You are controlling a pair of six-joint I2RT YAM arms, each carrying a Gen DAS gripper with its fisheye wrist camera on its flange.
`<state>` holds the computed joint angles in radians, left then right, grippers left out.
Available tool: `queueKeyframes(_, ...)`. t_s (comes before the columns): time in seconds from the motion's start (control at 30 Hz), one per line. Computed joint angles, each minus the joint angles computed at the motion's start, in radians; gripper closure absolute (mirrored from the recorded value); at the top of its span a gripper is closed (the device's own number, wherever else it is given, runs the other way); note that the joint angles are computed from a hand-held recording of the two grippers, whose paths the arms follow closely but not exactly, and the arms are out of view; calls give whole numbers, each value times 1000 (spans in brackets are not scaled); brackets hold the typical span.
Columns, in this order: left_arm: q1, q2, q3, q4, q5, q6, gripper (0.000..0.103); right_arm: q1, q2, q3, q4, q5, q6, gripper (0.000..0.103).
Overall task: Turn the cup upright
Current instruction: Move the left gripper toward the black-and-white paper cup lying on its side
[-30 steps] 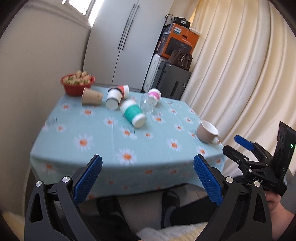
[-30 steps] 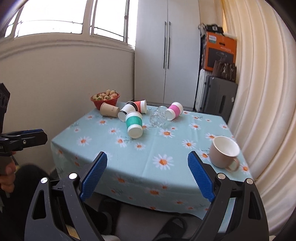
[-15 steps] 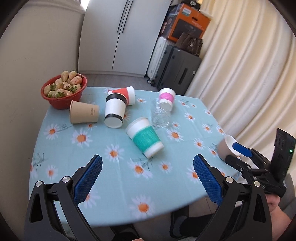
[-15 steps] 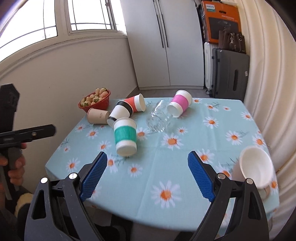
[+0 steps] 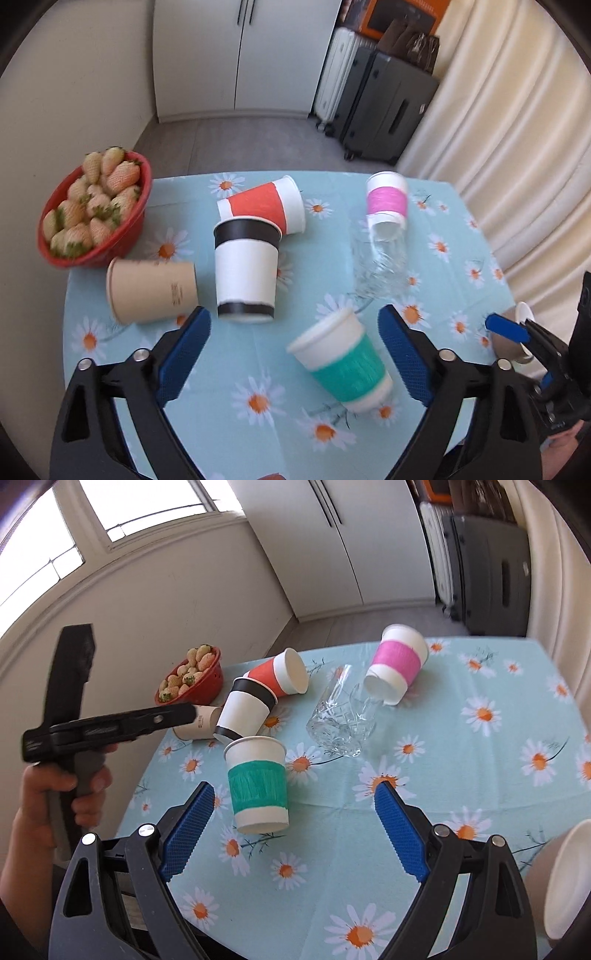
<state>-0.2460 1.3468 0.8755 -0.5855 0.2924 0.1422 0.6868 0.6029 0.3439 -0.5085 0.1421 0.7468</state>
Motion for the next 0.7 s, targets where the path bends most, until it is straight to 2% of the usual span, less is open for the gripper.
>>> queueKeyframes(0.17, -42, 190, 146, -11, -60, -7, 17, -196, 17, -39, 68, -224, -68, 16)
queueKeyframes(0.27, -64, 293, 227, -42, -118, -30, 24, -225, 27, -37, 66, -243, -100, 16)
queueKeyframes(0.47, -84, 422, 291, -48, -204, -21, 26, -307, 83, -56, 108, -332, -153, 16)
queueKeyframes(0.53, -83, 454, 313, -52, -217, -27, 30, -324, 103, -61, 127, -345, -162, 16)
queueKeyframes(0.7, -86, 518, 358, -49, -244, -42, 30, -337, 130, -64, 152, -372, -171, 16)
